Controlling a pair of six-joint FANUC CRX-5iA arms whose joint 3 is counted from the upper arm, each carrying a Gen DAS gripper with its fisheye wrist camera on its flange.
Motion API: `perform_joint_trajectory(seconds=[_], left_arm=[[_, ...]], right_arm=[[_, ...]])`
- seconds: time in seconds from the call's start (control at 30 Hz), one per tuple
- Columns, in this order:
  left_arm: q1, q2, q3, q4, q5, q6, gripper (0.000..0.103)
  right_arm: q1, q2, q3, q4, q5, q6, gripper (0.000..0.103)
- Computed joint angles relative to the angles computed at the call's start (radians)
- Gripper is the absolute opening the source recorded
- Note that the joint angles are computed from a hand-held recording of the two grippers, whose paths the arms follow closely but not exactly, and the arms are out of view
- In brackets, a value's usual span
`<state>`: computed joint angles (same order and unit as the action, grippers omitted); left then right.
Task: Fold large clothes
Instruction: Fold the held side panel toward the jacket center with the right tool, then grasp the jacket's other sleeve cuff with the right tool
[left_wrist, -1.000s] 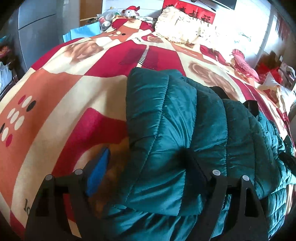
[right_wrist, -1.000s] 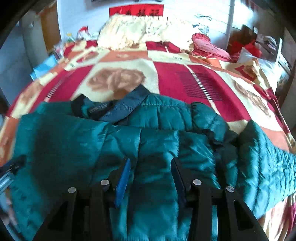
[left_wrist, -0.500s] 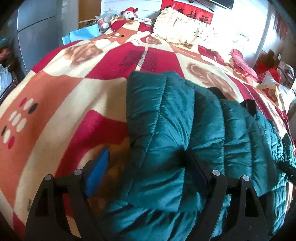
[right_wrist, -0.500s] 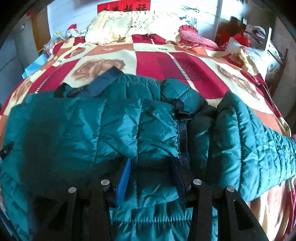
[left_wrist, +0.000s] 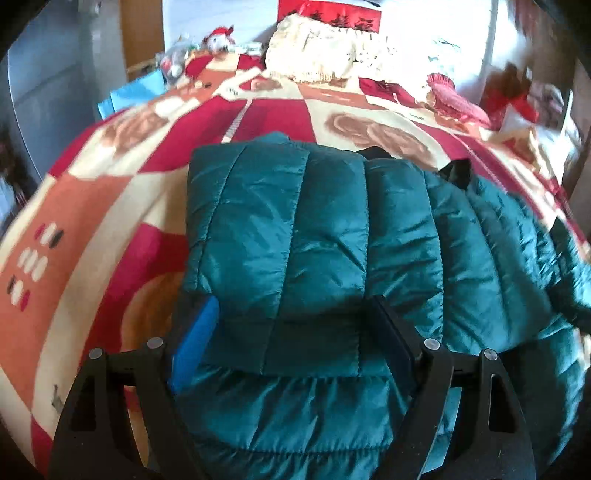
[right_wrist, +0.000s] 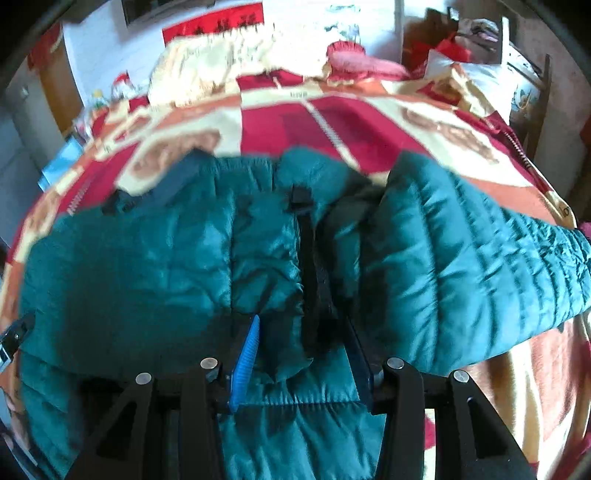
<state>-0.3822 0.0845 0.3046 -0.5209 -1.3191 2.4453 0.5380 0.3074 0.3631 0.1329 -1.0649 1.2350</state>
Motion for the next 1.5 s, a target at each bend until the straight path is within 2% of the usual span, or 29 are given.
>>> perform_joint_trajectory(seconds=[0.07, 0.23, 0.37, 0.47, 0.77, 1.03, 1.27, 1.5], left_arm=[[-0.001, 0.002, 0.009, 0.008, -0.013, -0.012, 0.083], [-0.037, -0.034, 0.013, -0.001, 0.018, 0.008, 0.083], [-0.061, -0.039, 0.025, 0.035, 0.041, 0.015, 0.083], [-0.07, -0.033, 0.03, 0.071, 0.048, 0.01, 0.083], [-0.111, -0.017, 0.036, 0.077, 0.042, 0.026, 0.083], [-0.106, -0.038, 0.009, 0.067, 0.07, 0.068, 0.083], [-0.095, -0.06, -0.02, 0.081, 0.107, 0.096, 0.083], [-0.08, -0.056, -0.034, 0.116, 0.119, 0.077, 0.083]], right_arm=[[-0.001, 0.003, -0.003, -0.004, 0.003, 0.0, 0.044], [-0.015, -0.06, -0.041, -0.015, 0.022, 0.016, 0.047], [-0.037, -0.12, -0.078, -0.035, 0.036, 0.014, 0.072], [-0.052, -0.153, -0.101, -0.036, 0.046, 0.001, 0.072], [-0.127, -0.198, -0.145, -0.006, 0.053, -0.047, 0.072], [-0.224, -0.159, -0.141, 0.047, 0.043, -0.108, 0.072], [-0.358, -0.102, -0.081, -0.003, 0.021, -0.178, 0.072], [-0.461, -0.049, -0.007, -0.05, 0.021, -0.226, 0.072]])
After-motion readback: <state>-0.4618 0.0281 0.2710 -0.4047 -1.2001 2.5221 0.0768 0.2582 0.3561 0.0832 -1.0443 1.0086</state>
